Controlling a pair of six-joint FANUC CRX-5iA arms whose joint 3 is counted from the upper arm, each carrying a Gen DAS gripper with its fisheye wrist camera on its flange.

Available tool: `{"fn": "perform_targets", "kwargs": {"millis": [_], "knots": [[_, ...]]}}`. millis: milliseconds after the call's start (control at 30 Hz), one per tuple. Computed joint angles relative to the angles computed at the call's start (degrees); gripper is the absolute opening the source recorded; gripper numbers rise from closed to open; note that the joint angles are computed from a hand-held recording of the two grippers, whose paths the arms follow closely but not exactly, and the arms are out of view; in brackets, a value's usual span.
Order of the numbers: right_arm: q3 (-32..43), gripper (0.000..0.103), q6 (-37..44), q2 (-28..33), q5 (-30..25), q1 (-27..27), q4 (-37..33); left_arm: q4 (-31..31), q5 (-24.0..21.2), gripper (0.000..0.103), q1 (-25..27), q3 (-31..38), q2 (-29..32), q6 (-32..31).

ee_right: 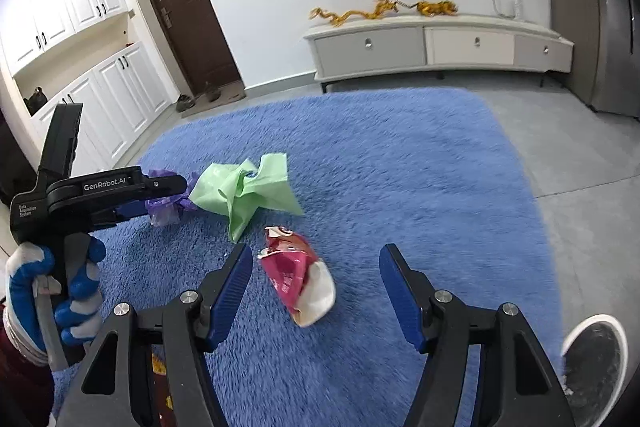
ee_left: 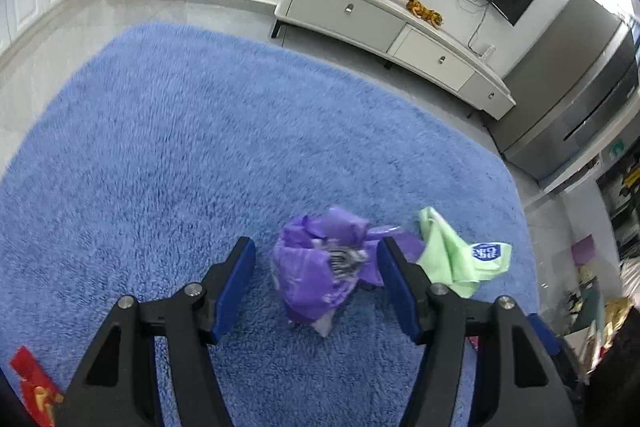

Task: Collect trash
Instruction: 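Grasp the purple wrapper with the left gripper while the right gripper grasps the pink wrapper, then carry both wrappers over the trash bin and open both grippers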

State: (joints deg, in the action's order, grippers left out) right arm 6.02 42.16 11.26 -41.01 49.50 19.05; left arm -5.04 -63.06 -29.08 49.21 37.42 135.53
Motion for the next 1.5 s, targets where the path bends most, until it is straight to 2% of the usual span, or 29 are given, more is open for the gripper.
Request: {"fn": "perform_targets", "kwargs": {"millis": [67, 133, 200, 233, 300, 367, 467, 600, 700, 867, 1033, 1200, 1500], "knots": [[0.56, 0.064, 1.29, 0.41, 0.24, -0.30, -2.16, 0.53, 2.95, 0.055, 0.45, -3.40, -1.56, 0.78], [1.04, 0.063, 2.29, 0.75, 0.37, -0.51, -4.08, 1.82, 5.23, 0.045, 0.79, -5.85, -2.61, 0.05], [2.16, 0.055, 3.57, 1.30, -0.09, -0.74, -6.21, 3.28, 7.12, 0.041, 1.02, -7.99, -3.51, -0.64], [2.56, 0.046, 4.00, 1.45, -0.53, -0.72, -6.71, 3.17, 7.67, 0.038, 0.89, -8.61, -3.88, -0.58], [3.02, 0.038, 4.98, 1.48, -1.32, -0.48, -7.47, 3.40, 8.85, 0.036, 0.69, -10.23, -4.87, -0.71], [3.01, 0.024, 5.13, 1.34, -1.86, -0.14, -7.35, 2.93, 9.73, 0.034, 0.34, -11.96, -6.15, -0.16], [1.02, 0.018, 2.60, -0.01, -1.30, 0.73, -5.40, 2.54, 11.29, 0.032, -0.12, -14.73, -8.48, 0.18], [-2.48, 0.015, -2.56, -2.58, -0.42, 2.38, -0.83, 0.55, 11.80, 0.032, -1.09, -16.49, -11.24, 0.31], [-4.57, 0.014, -5.68, -4.69, -0.73, 4.00, 2.32, 2.12, 14.49, 0.032, -1.12, -20.58, -14.40, -0.70], [-8.61, 0.012, -11.49, -8.41, -2.29, 7.17, 7.58, 2.91, 14.93, 0.032, -2.46, -24.74, -17.97, -0.87], [-13.42, 0.012, -18.35, -12.62, -3.75, 10.11, 12.37, 5.40, 18.03, 0.032, -3.61, -30.60, -21.99, -2.37], [-17.46, 0.010, -23.83, -16.11, -4.54, 12.38, 15.83, 2.40, 18.42, 0.032, -6.09, -30.48, -24.16, -1.47], [-23.19, 0.008, -32.35, -21.48, -3.40, 14.70, 23.12, -1.76, 14.57, 0.032, -11.22, -24.04, -23.20, -1.34]]}}
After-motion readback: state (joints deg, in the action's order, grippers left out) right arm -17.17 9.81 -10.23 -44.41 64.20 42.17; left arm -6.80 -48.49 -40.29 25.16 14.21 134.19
